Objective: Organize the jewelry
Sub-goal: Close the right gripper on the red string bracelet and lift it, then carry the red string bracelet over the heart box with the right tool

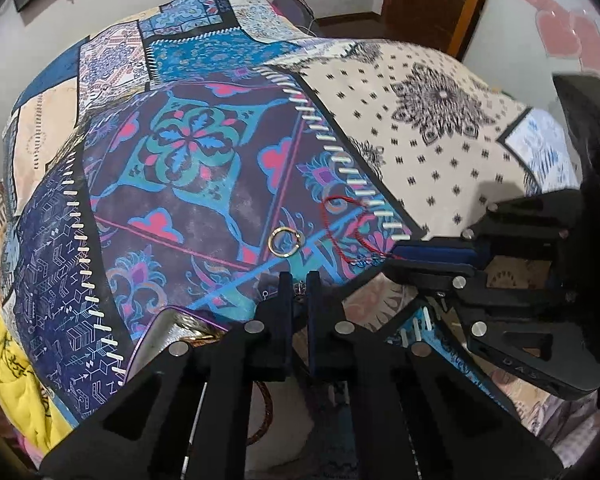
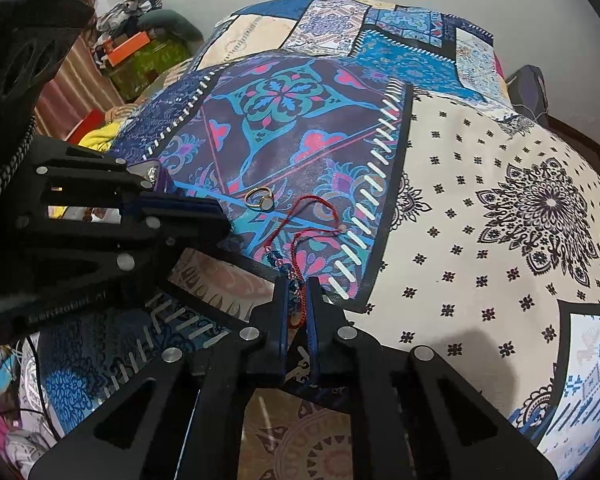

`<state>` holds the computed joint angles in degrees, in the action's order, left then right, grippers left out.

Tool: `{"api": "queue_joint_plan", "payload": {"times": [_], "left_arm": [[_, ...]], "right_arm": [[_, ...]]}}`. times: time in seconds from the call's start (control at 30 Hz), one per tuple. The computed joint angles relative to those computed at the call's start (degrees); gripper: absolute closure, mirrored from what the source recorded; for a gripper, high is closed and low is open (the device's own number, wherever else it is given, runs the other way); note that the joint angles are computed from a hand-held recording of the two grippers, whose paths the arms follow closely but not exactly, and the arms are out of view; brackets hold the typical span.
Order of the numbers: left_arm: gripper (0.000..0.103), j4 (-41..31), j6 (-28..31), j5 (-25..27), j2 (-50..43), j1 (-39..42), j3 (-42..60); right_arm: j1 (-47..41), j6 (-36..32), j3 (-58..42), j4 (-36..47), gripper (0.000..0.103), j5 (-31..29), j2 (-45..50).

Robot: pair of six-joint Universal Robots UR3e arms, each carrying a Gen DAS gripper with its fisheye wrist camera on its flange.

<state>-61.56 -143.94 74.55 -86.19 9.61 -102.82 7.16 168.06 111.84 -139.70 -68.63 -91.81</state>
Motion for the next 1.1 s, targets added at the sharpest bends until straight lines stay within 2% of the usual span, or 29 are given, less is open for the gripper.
{"api": "queue_joint_plan", "payload": {"times": [0.23,0.7,1.1], "left_arm": [[0.099,-1.3,-0.8,-2.4,3.8,2.5,0.0],[0.099,-9.3,1.4,-8.8,13.6,9.5,1.8],[0.099,-19.7,9.8,-15.8,23.5,22.4,0.0]], "right_arm": [[-1.9,1.1,1.2,-0.3,0.096,1.6,-2.3],[-4.3,2.0,1.4,0.6,0.096,2.6,-8.4],[2.1,5.5,-6.1,-0.7,0.096,-0.2,-6.8]]}}
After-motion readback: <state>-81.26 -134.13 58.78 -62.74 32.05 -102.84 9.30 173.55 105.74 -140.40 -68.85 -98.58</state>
